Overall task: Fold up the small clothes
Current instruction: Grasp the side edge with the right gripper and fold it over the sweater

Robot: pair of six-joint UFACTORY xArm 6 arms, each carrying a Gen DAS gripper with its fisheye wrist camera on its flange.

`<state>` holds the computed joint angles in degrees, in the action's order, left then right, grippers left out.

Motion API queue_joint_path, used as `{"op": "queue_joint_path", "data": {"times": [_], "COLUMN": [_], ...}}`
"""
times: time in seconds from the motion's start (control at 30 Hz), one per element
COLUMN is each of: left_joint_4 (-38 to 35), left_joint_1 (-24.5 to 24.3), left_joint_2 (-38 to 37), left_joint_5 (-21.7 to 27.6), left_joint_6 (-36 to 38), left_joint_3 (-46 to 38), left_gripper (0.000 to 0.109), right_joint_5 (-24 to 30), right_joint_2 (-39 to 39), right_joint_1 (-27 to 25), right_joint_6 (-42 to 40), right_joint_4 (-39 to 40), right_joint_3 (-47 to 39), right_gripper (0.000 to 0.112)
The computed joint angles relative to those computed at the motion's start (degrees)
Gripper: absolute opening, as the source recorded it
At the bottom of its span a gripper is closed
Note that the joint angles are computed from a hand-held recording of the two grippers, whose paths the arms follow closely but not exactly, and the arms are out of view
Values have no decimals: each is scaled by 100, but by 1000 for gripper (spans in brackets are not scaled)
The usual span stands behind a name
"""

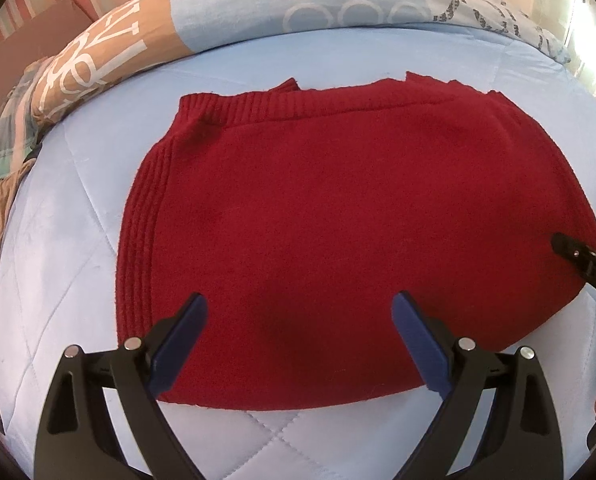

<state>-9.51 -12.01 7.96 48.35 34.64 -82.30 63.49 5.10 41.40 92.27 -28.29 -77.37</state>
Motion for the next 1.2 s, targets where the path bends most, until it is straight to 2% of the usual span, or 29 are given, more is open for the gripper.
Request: {"op": "queue_joint_path", "data": {"times": [0.13,0.37,0.53,0.67,0.93,0.97,1.07,1.1,1.2], "left_joint_4": [159,228,324,372,295,296,289,285,298], "left_joint_1": [20,52,-11,-29,-4,-5,-8,-5,-20], "left_joint_2": [52,113,72,83,116,114,95,79,57], "left_joint_5": [-50,-119,-300,-363,-277,-271,-258,-253,-256], "left_joint_6": [-141,-217,-150,-219,-186,-167,-119,-104,-92], "left_joint_3": [-33,15,212,280,213,207,208,218,239], "left_gripper": [94,94,94,94,94,94,94,94,94], "right_joint_5": [459,749,544,370,-256,-459,-962,-1134,-1895], "right_joint_2": [263,626,908,1098,49,-155,-659,-809,-1222], "right_joint_1": [125,430,470,373,151,110,12,-12,-33], "right_joint_6": [-78,-54,-480,-821,72,222,575,683,1228], "right_joint_4": [-188,-1028,-1390,-1309,-779,-694,-449,-390,-381], "right_joint_3": [-415,-1103,-1538,-1767,-230,80,831,1048,1717], "right_gripper": [19,18,18,18,19,20,34,44,47]}}
